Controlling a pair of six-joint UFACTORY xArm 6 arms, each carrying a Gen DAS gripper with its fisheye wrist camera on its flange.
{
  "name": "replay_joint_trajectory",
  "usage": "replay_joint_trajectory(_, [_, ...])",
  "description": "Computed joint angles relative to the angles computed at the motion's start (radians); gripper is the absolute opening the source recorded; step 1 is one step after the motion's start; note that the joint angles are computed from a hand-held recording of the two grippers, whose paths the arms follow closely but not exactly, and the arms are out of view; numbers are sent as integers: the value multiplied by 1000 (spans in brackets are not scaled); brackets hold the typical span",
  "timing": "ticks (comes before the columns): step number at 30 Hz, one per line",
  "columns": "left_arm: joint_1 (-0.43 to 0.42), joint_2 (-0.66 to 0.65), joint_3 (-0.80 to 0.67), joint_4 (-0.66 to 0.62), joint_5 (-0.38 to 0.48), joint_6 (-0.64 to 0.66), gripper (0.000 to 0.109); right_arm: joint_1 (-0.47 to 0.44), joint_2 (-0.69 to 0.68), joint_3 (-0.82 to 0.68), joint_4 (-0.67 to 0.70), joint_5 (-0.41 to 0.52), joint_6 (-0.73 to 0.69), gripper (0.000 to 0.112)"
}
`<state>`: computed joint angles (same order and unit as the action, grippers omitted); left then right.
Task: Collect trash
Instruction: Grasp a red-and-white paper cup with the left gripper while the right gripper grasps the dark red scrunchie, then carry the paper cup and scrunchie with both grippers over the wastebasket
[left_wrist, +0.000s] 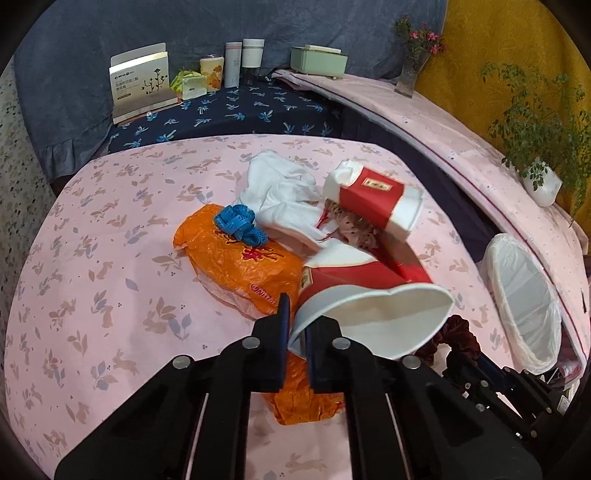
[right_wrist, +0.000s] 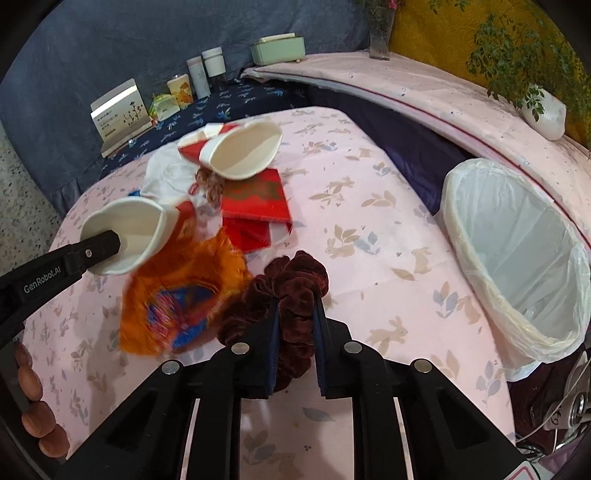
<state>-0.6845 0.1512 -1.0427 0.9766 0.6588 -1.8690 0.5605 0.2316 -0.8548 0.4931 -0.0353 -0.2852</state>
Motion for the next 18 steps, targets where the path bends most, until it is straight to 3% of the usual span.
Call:
replay_joint_trajectory(10, [-64,-31,-57,39,75,0,7,10,-135,35,371,-39,-329,14])
replay_joint_trajectory(18, [-110,45,-208,34,111,63,7,-35,-226,39,594,-53,-541,14])
